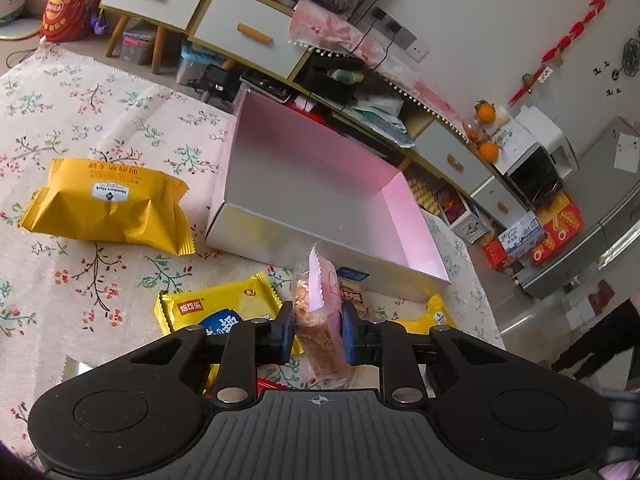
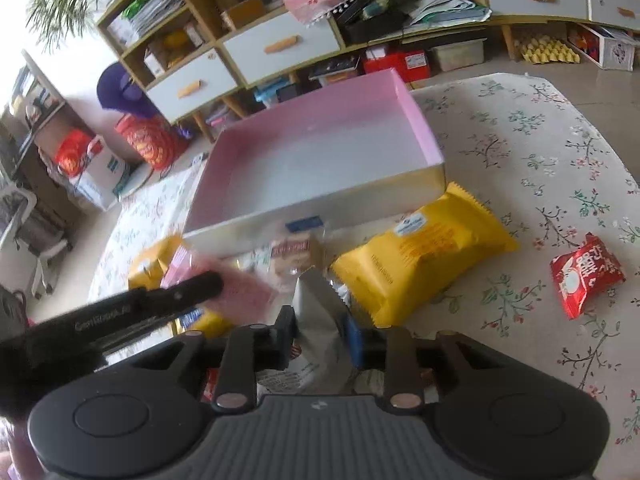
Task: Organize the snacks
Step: 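Carry both packets into the pink-lined box and open both tools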
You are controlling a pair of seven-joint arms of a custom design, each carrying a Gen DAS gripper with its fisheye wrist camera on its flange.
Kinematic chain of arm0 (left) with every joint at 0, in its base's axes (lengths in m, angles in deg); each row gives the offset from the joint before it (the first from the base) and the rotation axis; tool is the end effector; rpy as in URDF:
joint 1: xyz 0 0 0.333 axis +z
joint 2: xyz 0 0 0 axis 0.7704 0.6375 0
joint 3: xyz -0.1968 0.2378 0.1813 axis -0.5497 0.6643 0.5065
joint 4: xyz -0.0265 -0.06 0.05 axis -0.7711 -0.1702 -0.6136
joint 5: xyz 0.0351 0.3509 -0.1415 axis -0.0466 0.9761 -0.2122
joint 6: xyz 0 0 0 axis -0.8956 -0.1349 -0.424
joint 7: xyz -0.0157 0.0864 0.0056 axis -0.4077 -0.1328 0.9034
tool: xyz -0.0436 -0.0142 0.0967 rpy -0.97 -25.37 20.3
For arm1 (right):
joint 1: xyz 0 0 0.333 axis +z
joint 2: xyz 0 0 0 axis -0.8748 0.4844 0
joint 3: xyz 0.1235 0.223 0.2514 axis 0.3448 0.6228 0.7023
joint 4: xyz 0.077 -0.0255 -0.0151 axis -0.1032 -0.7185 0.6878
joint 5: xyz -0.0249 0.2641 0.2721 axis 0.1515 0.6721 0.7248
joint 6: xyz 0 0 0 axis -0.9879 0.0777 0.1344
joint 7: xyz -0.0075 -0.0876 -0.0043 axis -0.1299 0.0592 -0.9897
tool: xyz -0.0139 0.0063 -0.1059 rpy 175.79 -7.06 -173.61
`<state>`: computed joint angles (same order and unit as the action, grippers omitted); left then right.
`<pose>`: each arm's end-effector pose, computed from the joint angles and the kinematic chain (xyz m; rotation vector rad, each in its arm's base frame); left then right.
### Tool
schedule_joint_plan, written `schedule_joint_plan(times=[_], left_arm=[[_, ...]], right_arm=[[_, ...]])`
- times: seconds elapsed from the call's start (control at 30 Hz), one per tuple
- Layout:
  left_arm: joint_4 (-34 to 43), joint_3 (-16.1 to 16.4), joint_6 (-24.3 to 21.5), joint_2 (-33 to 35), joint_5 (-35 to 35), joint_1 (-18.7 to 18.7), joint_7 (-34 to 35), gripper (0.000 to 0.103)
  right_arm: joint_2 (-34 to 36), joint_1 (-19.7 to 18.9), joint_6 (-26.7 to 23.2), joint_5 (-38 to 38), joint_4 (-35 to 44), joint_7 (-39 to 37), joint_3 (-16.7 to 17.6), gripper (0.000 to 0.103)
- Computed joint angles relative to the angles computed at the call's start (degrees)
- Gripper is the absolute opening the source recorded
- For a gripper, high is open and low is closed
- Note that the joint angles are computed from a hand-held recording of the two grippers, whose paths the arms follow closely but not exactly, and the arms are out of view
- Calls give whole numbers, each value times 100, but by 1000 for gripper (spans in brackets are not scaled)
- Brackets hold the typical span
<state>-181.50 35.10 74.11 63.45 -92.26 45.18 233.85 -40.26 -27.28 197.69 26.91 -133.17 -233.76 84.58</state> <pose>0.5355 -0.1324 0.4242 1.6462 -2.1822 1.3419 0.4077 0.4113 0.4584 -1.2550 2.1018 -0.3492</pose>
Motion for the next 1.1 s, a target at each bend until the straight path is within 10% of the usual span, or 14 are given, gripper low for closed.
schedule_joint_plan(times=[1.1], left_arm=[[1361,-317,1193,904,-1222,-171,1096,21]], right_arm=[[59,-766,184,-3433,144,3789,-335,0]])
